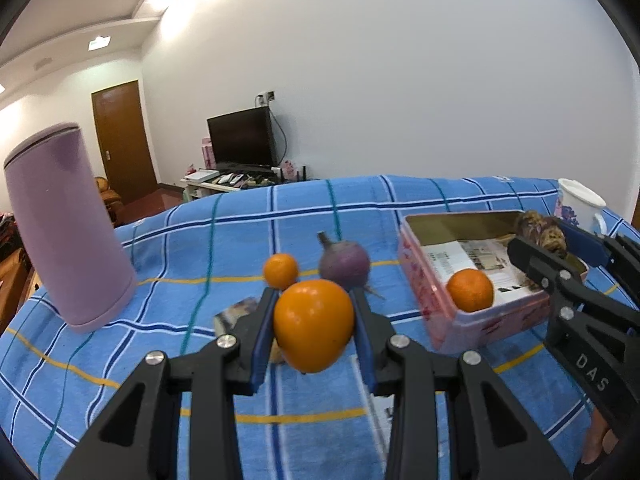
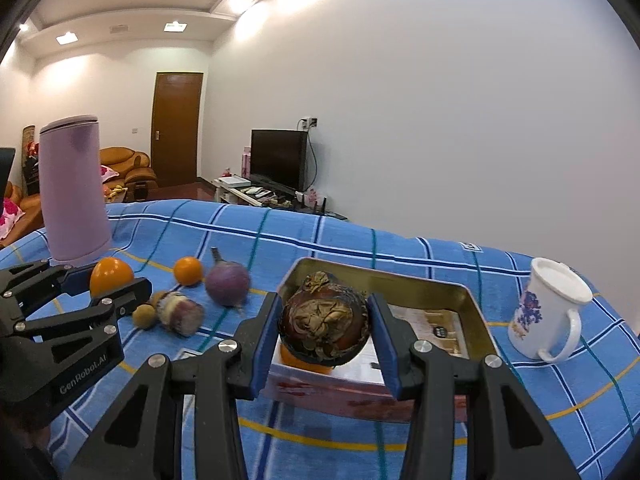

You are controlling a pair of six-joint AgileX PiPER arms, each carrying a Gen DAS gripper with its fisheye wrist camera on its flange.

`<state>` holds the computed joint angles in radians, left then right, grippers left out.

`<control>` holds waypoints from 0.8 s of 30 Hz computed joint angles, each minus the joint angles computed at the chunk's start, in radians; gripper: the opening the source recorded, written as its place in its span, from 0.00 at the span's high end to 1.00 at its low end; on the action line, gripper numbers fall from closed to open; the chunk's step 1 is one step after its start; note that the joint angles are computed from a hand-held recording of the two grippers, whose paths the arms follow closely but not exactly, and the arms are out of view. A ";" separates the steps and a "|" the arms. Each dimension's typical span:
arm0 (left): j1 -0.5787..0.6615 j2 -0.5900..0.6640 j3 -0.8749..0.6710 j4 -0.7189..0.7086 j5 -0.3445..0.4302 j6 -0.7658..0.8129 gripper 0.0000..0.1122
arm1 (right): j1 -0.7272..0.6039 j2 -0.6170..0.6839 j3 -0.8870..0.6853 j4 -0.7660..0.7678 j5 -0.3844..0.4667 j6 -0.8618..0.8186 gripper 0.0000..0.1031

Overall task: Organize fruits
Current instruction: 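Carry the taro and orange over the tin and lower them inside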

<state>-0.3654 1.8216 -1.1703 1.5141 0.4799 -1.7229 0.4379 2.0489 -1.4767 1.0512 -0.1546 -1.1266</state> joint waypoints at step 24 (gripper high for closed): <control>-0.113 0.223 -0.386 -0.261 0.043 0.240 0.66 | -0.127 0.027 -0.062 0.287 0.014 -0.302 0.55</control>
<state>-0.4782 2.0444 -1.5565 1.2532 0.5225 -1.4825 0.3112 2.0761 -1.5384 1.3383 -0.1403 -1.4283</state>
